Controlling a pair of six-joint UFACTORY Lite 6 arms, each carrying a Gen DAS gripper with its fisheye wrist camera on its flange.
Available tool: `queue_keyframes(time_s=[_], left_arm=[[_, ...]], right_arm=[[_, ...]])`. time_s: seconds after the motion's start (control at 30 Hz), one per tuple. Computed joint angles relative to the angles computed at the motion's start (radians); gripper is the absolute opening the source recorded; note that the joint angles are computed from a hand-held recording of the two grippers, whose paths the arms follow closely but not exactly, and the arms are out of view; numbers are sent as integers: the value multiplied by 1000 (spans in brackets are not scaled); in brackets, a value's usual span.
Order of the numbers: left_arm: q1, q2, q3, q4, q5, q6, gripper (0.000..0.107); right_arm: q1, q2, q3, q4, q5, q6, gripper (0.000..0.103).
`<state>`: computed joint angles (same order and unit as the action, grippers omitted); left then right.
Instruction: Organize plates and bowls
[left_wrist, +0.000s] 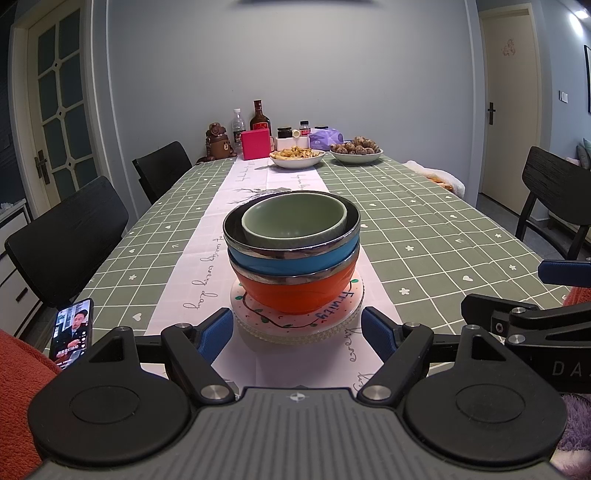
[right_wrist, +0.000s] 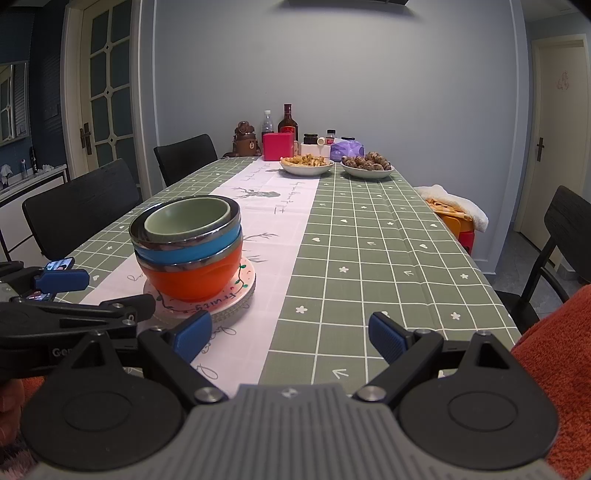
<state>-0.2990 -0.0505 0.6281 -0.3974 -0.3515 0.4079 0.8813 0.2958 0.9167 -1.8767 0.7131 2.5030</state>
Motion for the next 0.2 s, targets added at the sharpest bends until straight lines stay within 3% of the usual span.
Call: queue_keyframes(time_s=[0.2], left_arm=[[-5,-1,3,-2,-3,2,92]], right_arm=[[0,0,1,1,-1,-2,90]])
